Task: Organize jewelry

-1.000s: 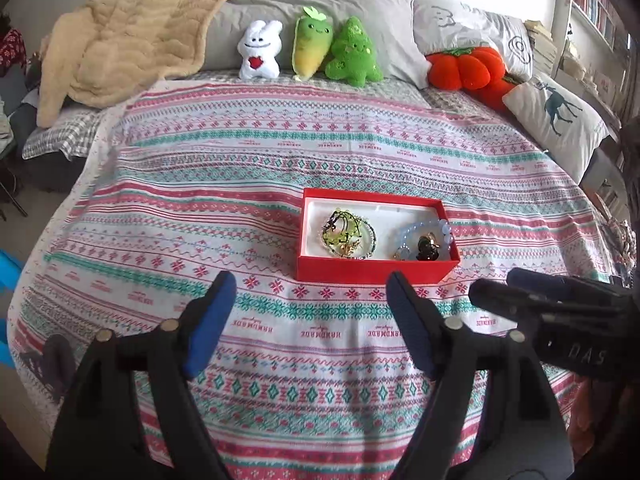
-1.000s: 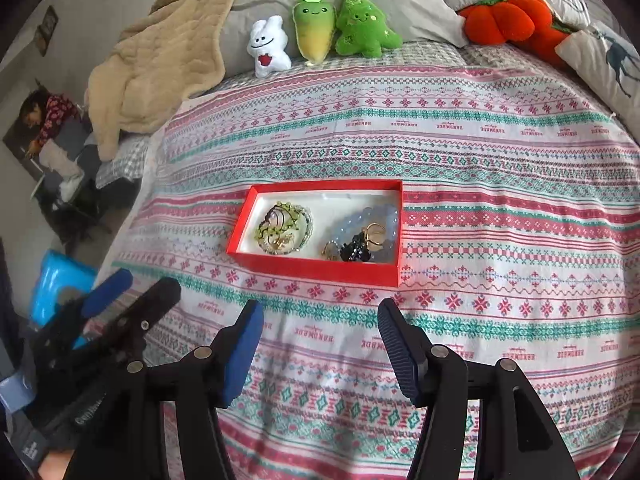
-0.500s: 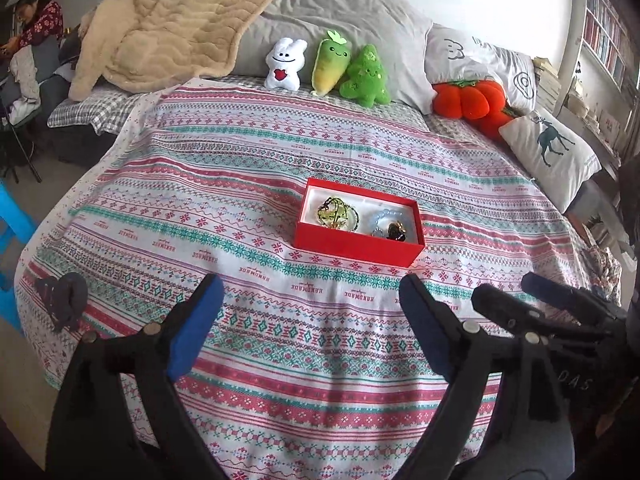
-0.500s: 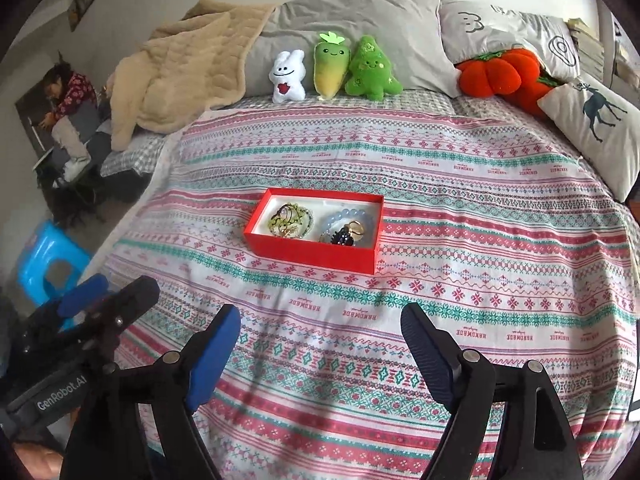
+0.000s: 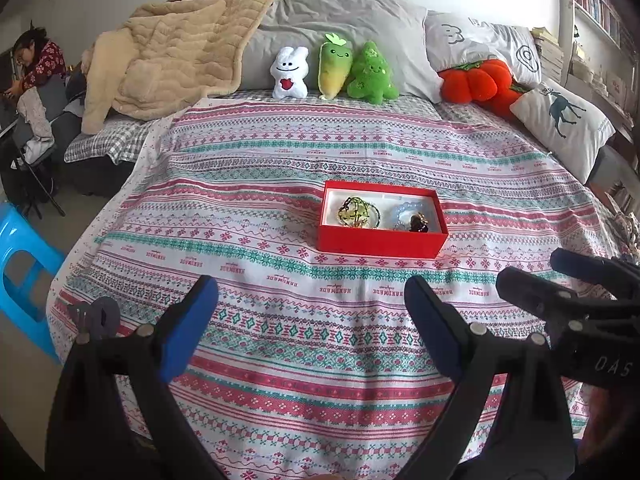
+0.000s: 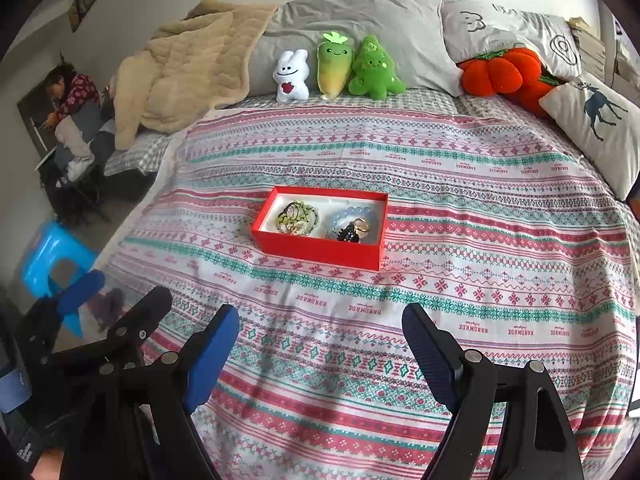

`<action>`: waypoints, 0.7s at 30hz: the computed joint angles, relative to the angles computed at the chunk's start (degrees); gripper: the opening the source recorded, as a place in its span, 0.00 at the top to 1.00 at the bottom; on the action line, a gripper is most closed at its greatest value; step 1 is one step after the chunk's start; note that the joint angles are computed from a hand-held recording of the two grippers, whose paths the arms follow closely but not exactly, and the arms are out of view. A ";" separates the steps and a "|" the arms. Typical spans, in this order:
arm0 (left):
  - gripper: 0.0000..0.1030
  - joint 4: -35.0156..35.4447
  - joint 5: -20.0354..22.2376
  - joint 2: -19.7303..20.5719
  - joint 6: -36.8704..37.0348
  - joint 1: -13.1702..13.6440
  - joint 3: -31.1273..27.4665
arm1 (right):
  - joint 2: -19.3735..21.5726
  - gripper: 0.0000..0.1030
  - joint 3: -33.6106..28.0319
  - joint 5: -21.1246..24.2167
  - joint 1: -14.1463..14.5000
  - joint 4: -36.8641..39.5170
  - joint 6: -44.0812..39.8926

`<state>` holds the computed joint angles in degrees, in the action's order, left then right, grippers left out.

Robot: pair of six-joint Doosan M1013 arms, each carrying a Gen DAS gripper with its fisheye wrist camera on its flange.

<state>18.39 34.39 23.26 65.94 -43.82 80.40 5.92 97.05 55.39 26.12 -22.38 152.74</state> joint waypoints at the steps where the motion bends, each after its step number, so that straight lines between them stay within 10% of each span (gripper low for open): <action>1: 0.09 -0.44 0.14 0.06 -0.23 0.09 -0.12 | 0.10 0.18 -0.07 0.06 0.02 0.01 0.09; 21: 0.06 -3.42 2.13 0.32 -0.22 1.16 -0.47 | 0.96 0.08 -0.59 -0.47 0.45 -0.16 -0.30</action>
